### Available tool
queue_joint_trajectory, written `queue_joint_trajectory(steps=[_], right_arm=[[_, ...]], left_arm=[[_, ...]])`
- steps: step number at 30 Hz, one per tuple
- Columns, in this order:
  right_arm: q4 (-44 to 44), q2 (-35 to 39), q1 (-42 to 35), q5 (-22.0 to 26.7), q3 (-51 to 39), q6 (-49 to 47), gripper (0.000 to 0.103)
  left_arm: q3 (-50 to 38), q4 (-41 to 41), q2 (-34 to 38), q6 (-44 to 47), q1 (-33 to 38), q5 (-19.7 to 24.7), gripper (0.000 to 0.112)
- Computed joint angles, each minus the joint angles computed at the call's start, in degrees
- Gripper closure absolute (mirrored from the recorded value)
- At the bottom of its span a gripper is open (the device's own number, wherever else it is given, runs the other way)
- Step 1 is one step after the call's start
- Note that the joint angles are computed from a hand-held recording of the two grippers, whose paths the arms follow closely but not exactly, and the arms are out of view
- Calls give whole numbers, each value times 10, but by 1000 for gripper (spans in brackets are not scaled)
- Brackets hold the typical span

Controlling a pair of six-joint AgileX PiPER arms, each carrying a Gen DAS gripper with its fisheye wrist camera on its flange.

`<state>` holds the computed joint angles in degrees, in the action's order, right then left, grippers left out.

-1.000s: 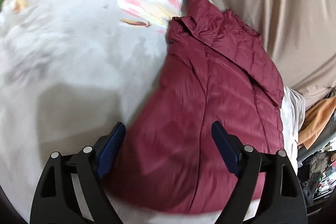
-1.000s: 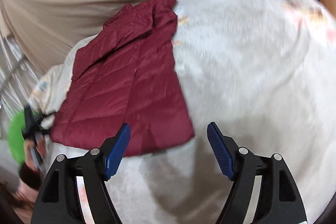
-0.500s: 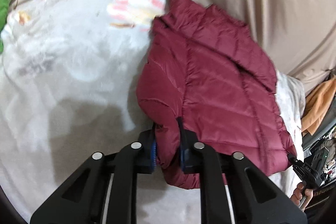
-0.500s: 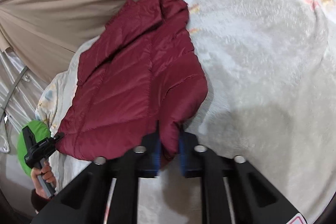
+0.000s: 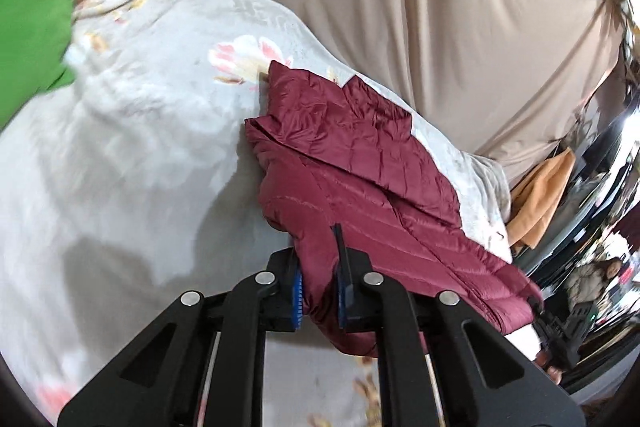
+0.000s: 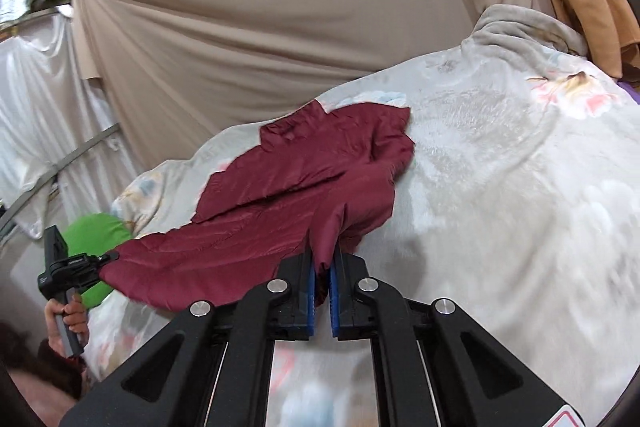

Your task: Fold large clothes

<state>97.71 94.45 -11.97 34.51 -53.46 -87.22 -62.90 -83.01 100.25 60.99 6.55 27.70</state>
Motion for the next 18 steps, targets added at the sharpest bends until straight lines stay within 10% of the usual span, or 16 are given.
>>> queue_joint_trajectory(steps=[7,14,18], right_arm=[[-35,7,44,-66,35,49,97],[-59,47,2,-22,39,85,85],[-19,37,-13,-27,57,64,53]], left_arm=[[-3,103,50,-104,-27,-43,101],[0,124,75,-132,-12,-36,92],[12,94,76,-129,-6,-35,65]])
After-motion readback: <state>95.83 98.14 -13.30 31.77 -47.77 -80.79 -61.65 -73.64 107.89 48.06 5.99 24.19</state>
